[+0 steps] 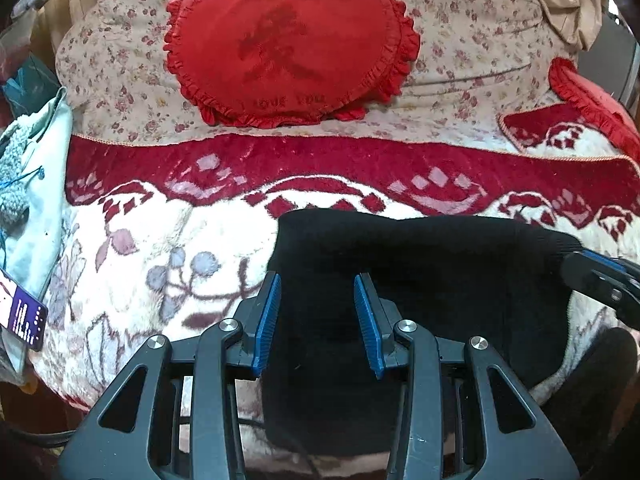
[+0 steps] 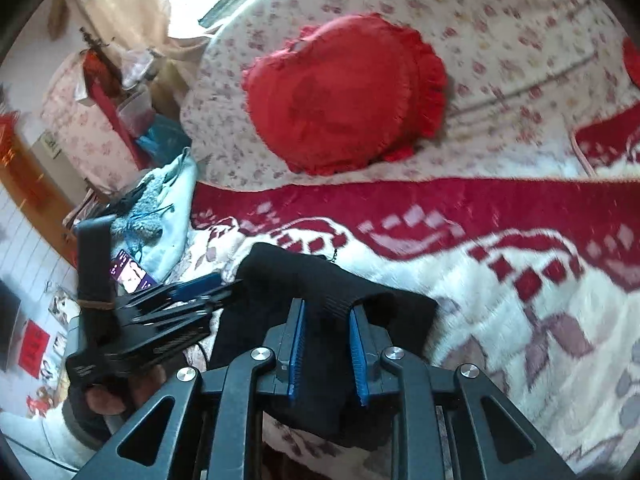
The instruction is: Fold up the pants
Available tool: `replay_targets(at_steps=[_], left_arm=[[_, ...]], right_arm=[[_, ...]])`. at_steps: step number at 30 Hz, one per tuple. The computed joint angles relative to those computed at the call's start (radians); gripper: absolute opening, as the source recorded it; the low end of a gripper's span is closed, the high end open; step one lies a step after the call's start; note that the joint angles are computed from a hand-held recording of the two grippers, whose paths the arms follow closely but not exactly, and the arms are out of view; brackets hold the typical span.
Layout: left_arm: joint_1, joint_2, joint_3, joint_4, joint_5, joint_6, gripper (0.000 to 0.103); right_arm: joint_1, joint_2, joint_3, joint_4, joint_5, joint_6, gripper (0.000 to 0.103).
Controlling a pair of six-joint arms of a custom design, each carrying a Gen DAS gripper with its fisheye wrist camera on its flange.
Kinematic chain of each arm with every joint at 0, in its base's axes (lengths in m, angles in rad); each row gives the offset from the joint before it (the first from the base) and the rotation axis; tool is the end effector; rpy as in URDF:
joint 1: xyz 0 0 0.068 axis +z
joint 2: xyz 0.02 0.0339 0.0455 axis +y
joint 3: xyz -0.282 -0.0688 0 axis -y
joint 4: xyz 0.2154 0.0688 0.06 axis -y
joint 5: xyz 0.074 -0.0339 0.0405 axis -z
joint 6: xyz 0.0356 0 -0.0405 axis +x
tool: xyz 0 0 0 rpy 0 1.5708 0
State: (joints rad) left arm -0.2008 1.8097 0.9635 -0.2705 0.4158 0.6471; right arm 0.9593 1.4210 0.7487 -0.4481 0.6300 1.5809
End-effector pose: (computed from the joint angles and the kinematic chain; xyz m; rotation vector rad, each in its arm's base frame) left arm 0.3119 -0.0782 0.1702 1.1774 2.3028 -0.3993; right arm 0.1484 0.1751 0.2126 0.9042 2.2294 0.2934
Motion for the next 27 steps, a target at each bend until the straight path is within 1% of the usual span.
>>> replay_targets(at_steps=[2,4,5,6,7,8,9,10,12,13,15,16,17,18,19,21,22,24,25,27], left_arm=[[-0.024,0.019,0.004,0.012,-0.022,-0.016,0.036],[-0.041,0.026,-0.002,0.032,-0.036,-0.03,0.036],[-0.051,0.027,-0.006,0.045,-0.044,-0.036,0.036],[-0.056,0.026,-0.01,0.053,-0.048,-0.038,0.036],[-0.061,0.025,-0.013,0.061,-0.052,-0.039,0.036],[-0.067,0.025,-0.016,0.069,-0.059,-0.04,0.037],[-0.069,0.025,-0.017,0.073,-0.061,-0.041,0.037],[-0.072,0.027,-0.02,0.082,-0.063,-0.044,0.038],[-0.077,0.029,-0.026,0.1,-0.068,-0.05,0.039],[-0.078,0.031,-0.025,0.101,-0.069,-0.054,0.039],[-0.077,0.038,-0.017,0.096,-0.065,-0.061,0.039],[-0.076,0.042,-0.012,0.092,-0.063,-0.064,0.039],[-0.076,0.043,-0.013,0.094,-0.063,-0.064,0.04],[-0.076,0.044,-0.014,0.098,-0.063,-0.062,0.041],[-0.077,0.044,-0.016,0.104,-0.065,-0.061,0.045],[-0.082,0.051,-0.021,0.129,-0.071,-0.07,0.05],[-0.083,0.06,-0.02,0.14,-0.073,-0.081,0.052],[-0.086,0.075,-0.013,0.15,-0.073,-0.105,0.055],[-0.086,0.081,-0.005,0.146,-0.073,-0.114,0.055],[-0.084,0.081,0.009,0.123,-0.07,-0.117,0.055]], right_arm=[[-0.006,0.009,0.007,0.015,0.002,-0.034,0.02],[-0.046,0.043,0.008,0.045,-0.044,-0.095,0.02],[-0.068,0.07,0.022,0.027,-0.066,-0.106,0.02],[-0.086,0.087,0.036,-0.013,-0.083,-0.097,0.02],[-0.095,0.092,0.042,-0.062,-0.081,-0.055,0.02],[-0.09,0.083,0.037,-0.086,-0.067,-0.021,0.02],[-0.076,0.065,0.038,-0.138,-0.038,0.036,0.02],[-0.069,0.05,0.042,-0.165,-0.02,0.053,0.02],[-0.054,0.008,0.038,-0.161,0.014,0.026,0.02],[-0.047,-0.009,0.033,-0.123,0.025,-0.011,0.02],[-0.057,-0.028,-0.006,0.027,-0.005,-0.118,0.02],[-0.08,-0.014,-0.026,0.107,-0.054,-0.176,0.02],[-0.104,0.027,-0.018,0.121,-0.098,-0.198,0.02],[-0.117,0.059,-0.008,0.113,-0.122,-0.2,0.02],[-0.143,0.097,-0.015,0.127,-0.164,-0.204,0.02],[-0.19,0.138,-0.075,0.209,-0.228,-0.192,0.02],[-0.198,0.14,-0.109,0.262,-0.227,-0.196,0.02],[-0.207,0.138,-0.153,0.329,-0.213,-0.207,0.02],[-0.22,0.137,-0.159,0.341,-0.222,-0.216,0.02],[-0.231,0.13,-0.149,0.325,-0.236,-0.224,0.019]])
